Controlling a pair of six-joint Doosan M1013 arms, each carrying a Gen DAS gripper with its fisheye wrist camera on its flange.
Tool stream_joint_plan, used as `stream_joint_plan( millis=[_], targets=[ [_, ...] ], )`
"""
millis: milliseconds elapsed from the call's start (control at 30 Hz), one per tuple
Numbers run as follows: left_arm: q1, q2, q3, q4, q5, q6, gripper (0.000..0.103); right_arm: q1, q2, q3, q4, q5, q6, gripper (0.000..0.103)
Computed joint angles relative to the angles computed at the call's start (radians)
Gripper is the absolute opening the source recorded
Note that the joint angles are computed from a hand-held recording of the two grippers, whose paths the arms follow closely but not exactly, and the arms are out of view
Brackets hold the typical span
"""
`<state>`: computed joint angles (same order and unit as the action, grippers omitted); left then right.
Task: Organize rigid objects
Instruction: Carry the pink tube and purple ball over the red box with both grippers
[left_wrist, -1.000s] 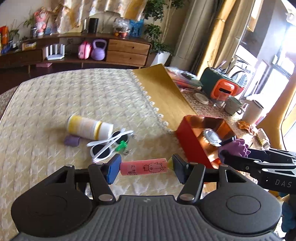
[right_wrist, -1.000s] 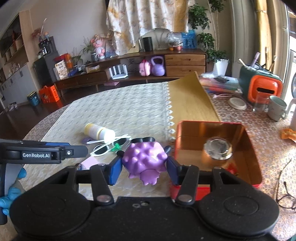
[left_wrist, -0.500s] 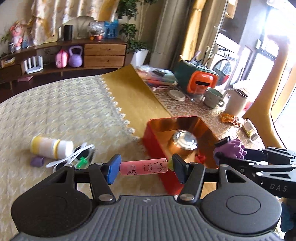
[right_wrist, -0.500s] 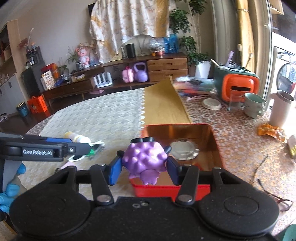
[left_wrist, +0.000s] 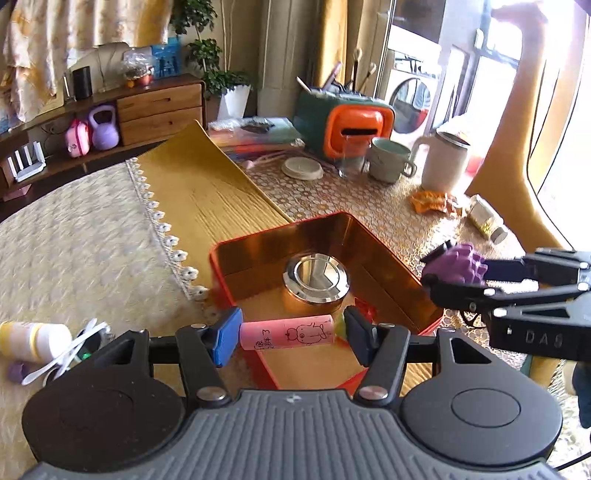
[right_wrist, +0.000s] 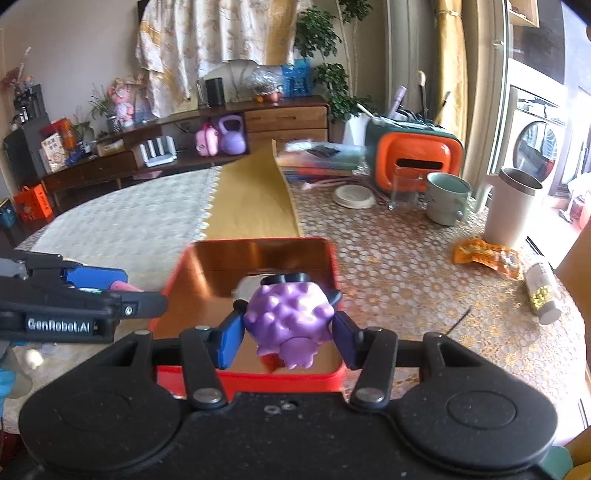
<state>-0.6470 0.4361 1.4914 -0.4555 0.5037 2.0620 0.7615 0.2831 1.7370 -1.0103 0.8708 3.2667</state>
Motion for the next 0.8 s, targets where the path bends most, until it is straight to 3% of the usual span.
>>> stream_joint_plan(
  millis=[500,800],
  targets=[
    [-0.047,0.112,-0.107,0.133,0.069,-0.106,0.06,-0.101,0.052,-0.026,0.042,-0.103,-0.085,0.051],
    [-0.055,0.153,-0.147,0.168,0.101,-0.143,0.06,-0.141,0.102,-0.07,0.07,-0.126,-0.168,0.051]
  ],
)
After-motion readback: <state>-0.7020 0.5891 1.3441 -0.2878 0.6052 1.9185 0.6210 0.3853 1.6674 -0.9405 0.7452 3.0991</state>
